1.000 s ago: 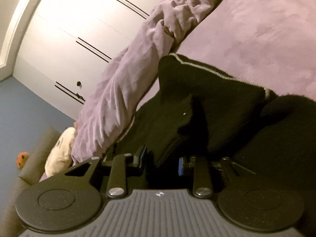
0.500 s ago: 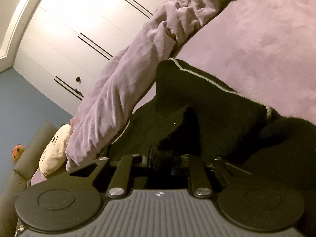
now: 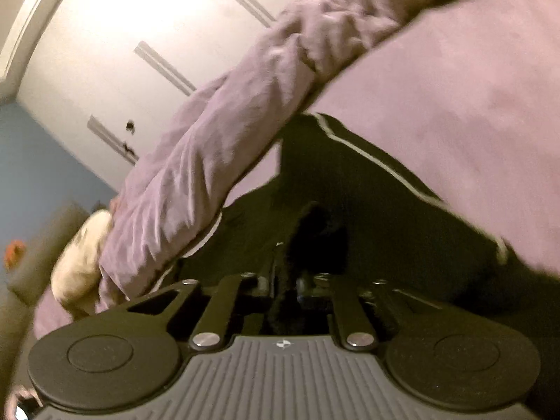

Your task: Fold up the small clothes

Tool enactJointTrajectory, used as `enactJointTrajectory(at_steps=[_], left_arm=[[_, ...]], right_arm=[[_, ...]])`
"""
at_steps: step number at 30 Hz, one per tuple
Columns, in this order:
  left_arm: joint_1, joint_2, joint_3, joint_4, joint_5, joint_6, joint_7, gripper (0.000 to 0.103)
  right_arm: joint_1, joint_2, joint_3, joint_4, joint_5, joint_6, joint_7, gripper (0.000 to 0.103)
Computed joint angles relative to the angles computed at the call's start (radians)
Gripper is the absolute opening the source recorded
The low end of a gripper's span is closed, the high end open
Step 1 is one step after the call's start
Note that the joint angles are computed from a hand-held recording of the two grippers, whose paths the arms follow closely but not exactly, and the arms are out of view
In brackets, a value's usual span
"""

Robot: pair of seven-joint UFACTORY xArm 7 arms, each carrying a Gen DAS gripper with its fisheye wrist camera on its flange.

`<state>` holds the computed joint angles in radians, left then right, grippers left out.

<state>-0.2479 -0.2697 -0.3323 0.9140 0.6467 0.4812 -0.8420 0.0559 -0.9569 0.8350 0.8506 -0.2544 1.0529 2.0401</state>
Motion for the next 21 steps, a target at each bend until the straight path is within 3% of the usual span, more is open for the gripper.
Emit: enactJointTrajectory(at_steps=[4, 7, 9, 12, 15, 17, 21], left_arm=[[0.026, -0.024, -0.046, -0.013, 0.098, 0.034, -0.084, 0.041], [-0.001, -0.037, -0.026, -0.040, 0.079, 0.038, -0.033, 0.047], [0.014, -0.064, -0.034, -0.070, 0.135, 0.011, -0.025, 0.060], [-0.001, -0.097, 0.011, -0.113, 0.067, -0.040, 0.051, 0.067], [-0.013, -0.122, 0.040, -0.135, -0.060, -0.041, 0.119, 0.071], [-0.016, -0.140, 0.042, -0.143, -0.126, -0.027, 0.150, 0.071], [0.009, -0.150, 0.011, -0.138, -0.164, -0.009, 0.179, 0.073]], right_arm=[[-0.063, 0.053, 0.007, 0.088, -0.121, 0.008, -0.163, 0.008], [-0.093, 0.093, 0.019, 0.134, -0.151, 0.067, -0.281, 0.008], [-0.079, 0.122, 0.007, 0.129, -0.124, 0.117, -0.329, 0.009], [0.008, 0.133, -0.050, 0.055, -0.033, 0.118, -0.291, 0.012], [0.042, 0.055, -0.041, -0.009, -0.021, 0.054, -0.141, 0.020], [0.052, 0.021, -0.032, -0.036, -0.010, 0.002, -0.063, 0.025], [0.046, 0.036, -0.016, -0.013, -0.012, 0.008, -0.044, 0.026]])
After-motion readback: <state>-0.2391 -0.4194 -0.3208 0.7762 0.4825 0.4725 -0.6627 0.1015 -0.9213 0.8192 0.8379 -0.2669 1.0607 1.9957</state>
